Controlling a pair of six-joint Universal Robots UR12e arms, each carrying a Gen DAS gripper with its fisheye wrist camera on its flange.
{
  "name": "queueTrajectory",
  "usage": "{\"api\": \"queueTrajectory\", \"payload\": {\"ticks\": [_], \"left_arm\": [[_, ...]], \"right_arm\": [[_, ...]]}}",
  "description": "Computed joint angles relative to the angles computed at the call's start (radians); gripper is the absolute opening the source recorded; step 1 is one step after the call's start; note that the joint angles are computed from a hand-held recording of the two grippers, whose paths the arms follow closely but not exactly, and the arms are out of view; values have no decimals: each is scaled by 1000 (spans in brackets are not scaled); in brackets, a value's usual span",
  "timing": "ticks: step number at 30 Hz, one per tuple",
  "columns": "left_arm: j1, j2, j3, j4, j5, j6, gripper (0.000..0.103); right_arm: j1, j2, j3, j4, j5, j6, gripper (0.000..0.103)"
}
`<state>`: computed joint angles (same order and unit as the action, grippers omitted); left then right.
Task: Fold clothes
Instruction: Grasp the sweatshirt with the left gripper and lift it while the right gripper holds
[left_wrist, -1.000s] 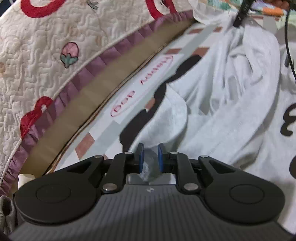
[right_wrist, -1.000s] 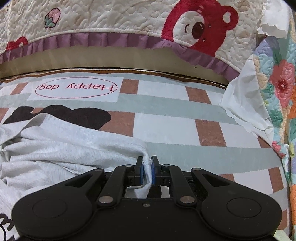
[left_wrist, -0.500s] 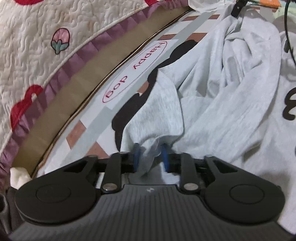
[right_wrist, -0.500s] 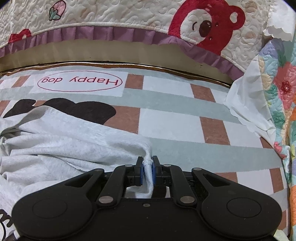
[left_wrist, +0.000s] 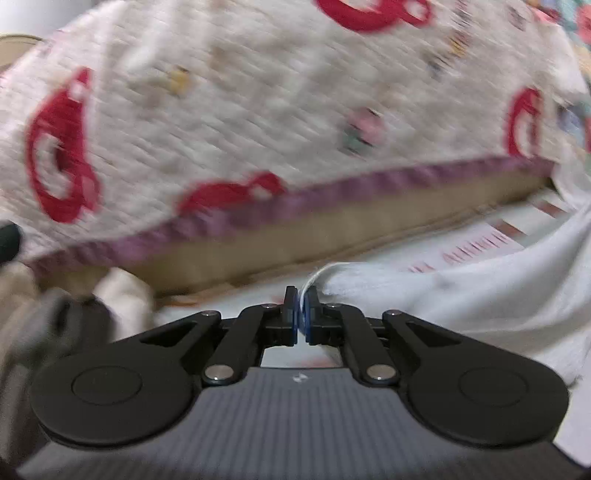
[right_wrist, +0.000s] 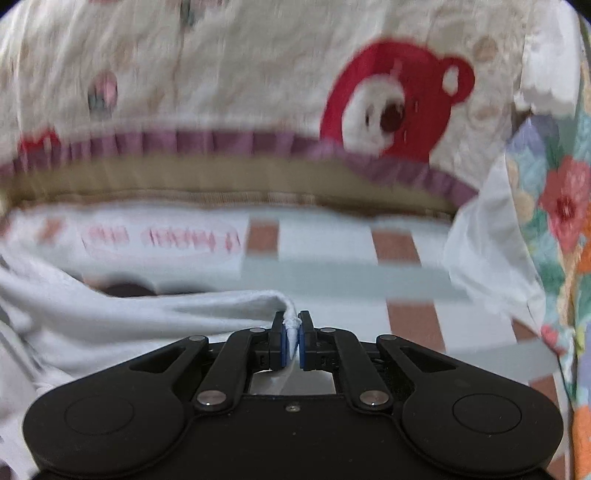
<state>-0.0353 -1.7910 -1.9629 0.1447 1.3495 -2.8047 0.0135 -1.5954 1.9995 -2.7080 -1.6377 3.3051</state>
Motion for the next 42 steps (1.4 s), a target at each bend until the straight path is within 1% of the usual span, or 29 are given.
{"api": "queueTrajectory", "payload": {"ticks": [2, 4, 7, 9, 10, 11, 12, 14, 15, 16, 17, 18, 19, 20, 21, 22, 23, 24, 26, 27, 28, 30, 31, 32, 33, 35, 38, 39, 42], "left_arm": [[14, 1, 26, 13, 30, -31, 3], [42, 17, 43, 17, 6, -117, 3], [72, 42, 56, 53, -5, -221, 3], [84, 57, 52, 101, 8, -284, 3], [91, 66, 47, 123, 10, -311, 3], [98, 74, 44, 138, 2, -330, 3], [105, 80, 43, 144, -18, -337, 3], [107, 93, 47, 136, -30, -313, 3], [105, 98, 52, 129, -26, -294, 3], [104, 102, 58, 125, -15, -287, 3], [105, 106, 64, 118, -11, -290, 3], [112, 111, 70, 103, -22, -318, 3], [120, 115, 77, 83, -37, -352, 3], [132, 116, 86, 50, -64, -398, 3], [144, 118, 91, 23, -93, -435, 3], [154, 121, 91, 7, -123, -447, 3], [161, 125, 87, 0, -139, -449, 0], [157, 130, 75, 14, -120, -424, 0], [151, 137, 54, 42, -86, -372, 0], [152, 140, 47, 45, -83, -357, 0], [162, 142, 44, 20, -112, -374, 0], [178, 143, 44, -72, -188, -398, 0], [176, 139, 43, -120, -203, -379, 0], [164, 133, 41, -154, -189, -348, 0], [150, 127, 38, -192, -174, -312, 3], [131, 116, 32, -289, -187, -272, 6], [107, 95, 28, -482, -249, -211, 11], [95, 90, 24, -521, -252, -181, 15], [59, 80, -1, -600, -242, -88, 21]], "right_arm": [[-5, 5, -21, -35, 32, 37, 7], [-4, 12, -42, -91, 60, 60, 7], [8, 20, -68, -222, 77, 63, 6], [0, 20, -65, -321, 122, 99, 6], [10, 26, -71, -321, 102, 73, 6], [23, 30, -84, -287, 71, 28, 6], [36, 34, -96, -255, 38, -16, 5], [39, 33, -109, -273, 38, -23, 5], [35, 28, -106, -328, 51, -7, 5], [28, 25, -101, -420, 71, 23, 5], [28, 28, -102, -482, 68, 36, 5], [29, 32, -105, -537, 59, 44, 5], [30, 31, -113, -563, 52, 46, 5], [39, 41, -127, -547, 13, 5, 5], [40, 38, -133, -520, 0, -4, 5], [41, 35, -135, -503, -7, -3, 5], [41, 33, -138, -487, -15, -2, 5], [41, 30, -140, -470, -22, -1, 5], [32, 14, -120, -478, 3, -1, 5], [36, 9, -117, -444, -13, -41, 5], [43, 8, -116, -399, -41, -64, 5], [39, 6, -116, -287, -49, -35, 5], [34, 9, -121, -217, -46, -11, 5], [35, 21, -127, -159, -70, -1, 5], [42, 34, -127, -136, -109, -14, 5], [53, 60, -127, -97, -177, -47, 5], [47, 77, -124, -50, -214, -47, 5], [43, 77, -118, -45, -222, -36, 6], [24, 68, -101, -12, -223, 9, 7]]}}
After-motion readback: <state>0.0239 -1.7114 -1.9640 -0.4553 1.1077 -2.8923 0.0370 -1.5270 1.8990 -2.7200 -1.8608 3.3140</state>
